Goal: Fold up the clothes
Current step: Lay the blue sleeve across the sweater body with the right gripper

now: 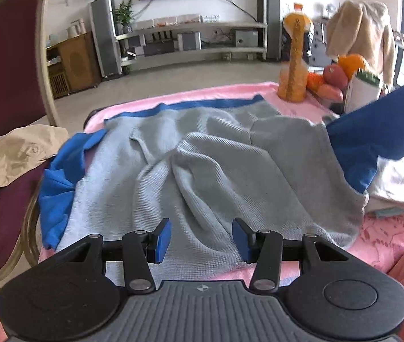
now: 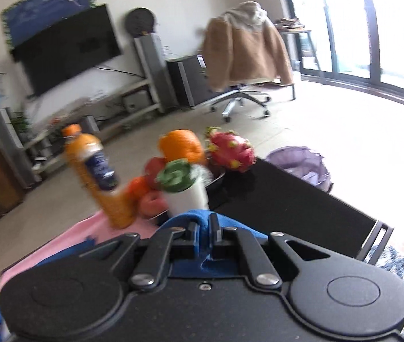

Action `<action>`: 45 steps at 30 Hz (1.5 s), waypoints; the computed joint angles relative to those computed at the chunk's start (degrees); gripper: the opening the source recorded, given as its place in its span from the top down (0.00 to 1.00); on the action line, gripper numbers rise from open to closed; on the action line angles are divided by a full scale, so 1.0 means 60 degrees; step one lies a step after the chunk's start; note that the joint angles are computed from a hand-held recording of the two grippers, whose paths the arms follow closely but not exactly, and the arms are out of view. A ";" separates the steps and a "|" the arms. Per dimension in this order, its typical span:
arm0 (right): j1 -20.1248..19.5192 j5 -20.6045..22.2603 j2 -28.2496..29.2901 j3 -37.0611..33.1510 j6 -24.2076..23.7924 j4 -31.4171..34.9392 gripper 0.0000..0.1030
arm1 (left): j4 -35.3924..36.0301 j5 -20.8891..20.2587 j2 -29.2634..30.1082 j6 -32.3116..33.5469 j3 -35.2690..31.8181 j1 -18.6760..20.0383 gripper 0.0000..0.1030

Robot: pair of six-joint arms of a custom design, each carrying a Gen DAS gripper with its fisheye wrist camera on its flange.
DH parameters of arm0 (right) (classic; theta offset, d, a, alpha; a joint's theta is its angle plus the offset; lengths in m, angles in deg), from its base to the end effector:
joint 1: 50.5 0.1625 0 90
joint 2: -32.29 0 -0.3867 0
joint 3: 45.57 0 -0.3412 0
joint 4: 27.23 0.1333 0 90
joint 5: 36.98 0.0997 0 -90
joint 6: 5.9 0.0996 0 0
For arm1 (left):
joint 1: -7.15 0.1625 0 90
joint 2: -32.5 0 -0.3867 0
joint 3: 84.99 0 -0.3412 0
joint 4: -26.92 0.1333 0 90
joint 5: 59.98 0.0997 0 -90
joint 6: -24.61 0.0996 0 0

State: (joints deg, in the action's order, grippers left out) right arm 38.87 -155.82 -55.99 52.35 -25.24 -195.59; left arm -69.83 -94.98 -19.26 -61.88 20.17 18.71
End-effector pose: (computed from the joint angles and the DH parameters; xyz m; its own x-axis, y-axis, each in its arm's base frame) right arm 0.0801 -0.4664 0.5531 -0.8231 0.3130 0.4738 -0.2847 0.4945 -0.8213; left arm -0.4171 -0.3046 0.0806 -0.6426 -0.0956 -0.7602 0.5089 0.6885 -0.5167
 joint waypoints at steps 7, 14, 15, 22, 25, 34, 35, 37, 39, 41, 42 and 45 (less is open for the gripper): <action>-0.0481 -0.1028 0.3374 -0.3357 0.0348 0.0119 0.94 | -0.0202 -0.0134 0.0738 0.1068 -0.0635 0.0558 0.54; -0.1205 0.0041 0.4528 -0.4942 0.2326 0.1430 0.43 | -0.0941 -0.0248 0.1163 0.1993 -0.0906 0.0986 0.54; -0.1229 0.0181 0.4358 -0.4675 0.2197 0.1145 0.41 | -0.1043 -0.0256 0.1156 0.2025 -0.0865 0.0986 0.54; -0.1433 0.0868 0.2619 -0.3350 0.2386 0.2254 0.34 | -0.1378 -0.0253 0.0827 0.1831 -0.0473 0.0652 0.54; -0.1741 0.1438 0.2018 -0.3029 0.2900 0.3124 0.34 | -0.1297 -0.0218 0.0577 0.1530 -0.0277 0.0448 0.54; -0.2996 0.3014 0.1915 -0.2815 0.4423 0.3590 0.77 | 0.0060 -0.0569 0.0449 0.0388 -0.0449 0.0440 0.54; -0.3082 0.3048 0.2087 -0.2960 0.4500 0.3575 0.79 | 0.0154 -0.0571 0.0524 0.0407 -0.0551 0.0511 0.54; -0.3247 0.3111 0.2439 -0.3271 0.4657 0.3564 0.79 | 0.0217 -0.0559 0.0734 0.0610 -0.0775 0.0665 0.54; -0.3414 0.3275 0.2872 -0.3791 0.4843 0.3999 0.79 | 0.0160 -0.0562 0.0949 0.0888 -0.0950 0.0800 0.54; -0.3571 0.3436 0.3325 -0.4362 0.5026 0.4465 0.78 | 0.0039 -0.0600 0.1146 0.1185 -0.1106 0.0936 0.54; -0.3671 0.3629 0.3527 -0.4615 0.5147 0.4750 0.77 | -0.0026 -0.0632 0.1224 0.1299 -0.1172 0.1000 0.54; -0.3724 0.3824 0.3976 -0.4899 0.5084 0.4674 0.75 | -0.0105 -0.0724 0.1422 0.1506 -0.1360 0.1181 0.54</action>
State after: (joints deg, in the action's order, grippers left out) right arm 16.52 -132.88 -32.14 22.96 5.26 -167.54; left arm -70.46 -99.33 -10.73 -52.84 12.01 25.80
